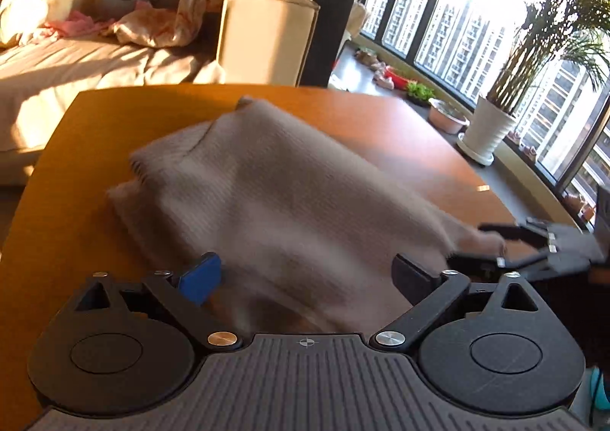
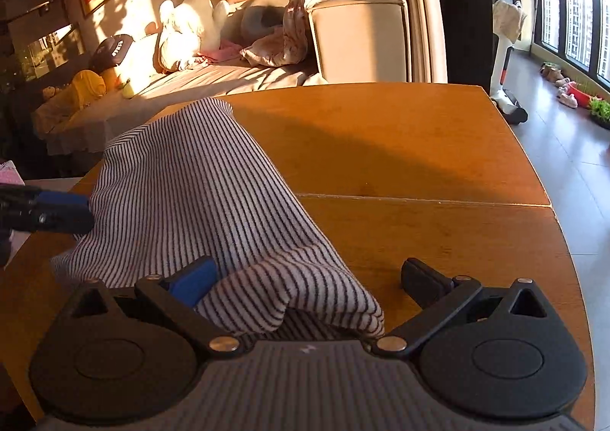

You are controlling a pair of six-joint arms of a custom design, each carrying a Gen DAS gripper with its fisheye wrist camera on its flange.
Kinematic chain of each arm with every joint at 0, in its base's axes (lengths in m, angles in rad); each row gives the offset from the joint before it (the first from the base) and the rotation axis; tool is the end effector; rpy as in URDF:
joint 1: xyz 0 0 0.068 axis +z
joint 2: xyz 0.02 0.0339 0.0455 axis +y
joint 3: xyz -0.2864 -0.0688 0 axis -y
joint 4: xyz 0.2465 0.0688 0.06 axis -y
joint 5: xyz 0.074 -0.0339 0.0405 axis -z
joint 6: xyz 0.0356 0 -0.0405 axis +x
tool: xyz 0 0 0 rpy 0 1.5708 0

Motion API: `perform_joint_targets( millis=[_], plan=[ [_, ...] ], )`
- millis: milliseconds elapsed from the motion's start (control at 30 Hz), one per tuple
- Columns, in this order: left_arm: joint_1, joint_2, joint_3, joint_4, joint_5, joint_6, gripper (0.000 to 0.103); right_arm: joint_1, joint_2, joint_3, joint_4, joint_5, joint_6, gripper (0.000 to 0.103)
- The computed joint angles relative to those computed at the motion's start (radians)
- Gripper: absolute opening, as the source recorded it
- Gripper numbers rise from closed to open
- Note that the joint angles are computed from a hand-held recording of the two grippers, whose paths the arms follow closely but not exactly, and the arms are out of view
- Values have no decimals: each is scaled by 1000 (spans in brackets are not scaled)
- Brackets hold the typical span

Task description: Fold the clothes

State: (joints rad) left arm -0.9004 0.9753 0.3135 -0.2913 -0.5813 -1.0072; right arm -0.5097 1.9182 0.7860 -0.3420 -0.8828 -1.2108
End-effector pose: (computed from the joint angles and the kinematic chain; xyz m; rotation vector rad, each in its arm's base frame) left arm 0.1090 -0.1060 0.1619 -0.3447 2.3034 -0.2021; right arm 0.2629 -0.1155 0.0889 -0.8527 2.1767 0.6346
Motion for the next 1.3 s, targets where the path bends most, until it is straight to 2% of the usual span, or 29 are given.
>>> perform_joint_targets(
  millis=[33, 133, 233, 267, 333, 367, 433, 500, 533, 600, 633, 667, 733, 900, 1000, 1067, 1133, 1233, 1300],
  plan=[
    [-10, -14, -10, -12, 20, -27, 79, -2, 1, 1, -5, -3, -3, 103],
    [-22, -18, -50, 24, 29, -40, 76, -12, -3, 0, -5, -17, 1, 103],
    [40, 0, -66, 109, 50, 39, 69, -34, -37, -31, 32, -57, -9, 101],
    [72, 15, -69, 153, 67, 82, 66, -44, -66, -52, 51, -80, -26, 97],
    [141, 72, -70, 245, 111, 147, 66, -65, -123, -78, 49, -134, -80, 78],
    [170, 109, -67, 293, 126, 177, 66, -75, -145, -77, 14, -160, -105, 73],
    [211, 186, -61, 389, 137, 235, 66, -93, -160, -42, -131, -201, -188, 54],
    [247, 253, -59, 484, 149, 286, 66, -96, -147, 0, -305, -195, -314, 52],
    [265, 283, -58, 526, 158, 309, 66, -90, -145, -8, -335, -169, -359, 52],
    [297, 338, -48, 593, 176, 350, 66, -68, -140, -67, -283, -93, -377, 53],
    [308, 354, -41, 607, 186, 362, 67, -68, -136, -122, -212, -74, -382, 54],
    [319, 365, -35, 614, 196, 373, 67, -90, -142, -180, -139, -101, -413, 54],
    [328, 368, -27, 610, 209, 379, 68, -112, -178, -247, -73, -124, -466, 54],
    [261, 286, -28, 493, 132, 344, 69, -101, -172, -134, -263, -82, -465, 55],
    [195, 144, -46, 347, 97, 229, 73, -110, -156, -49, -379, -113, -483, 67],
    [154, 47, -50, 236, 91, 146, 76, -105, -178, -49, -311, -156, -407, 68],
    [129, -26, -58, 180, 116, 104, 78, -74, -193, -71, -165, -160, -285, 64],
    [105, -36, -59, 164, 153, 75, 78, -17, -181, -121, 33, -88, -171, 60],
    [84, 12, -54, 186, 148, 72, 75, -18, -152, -176, 142, -55, -189, 59]
  ],
)
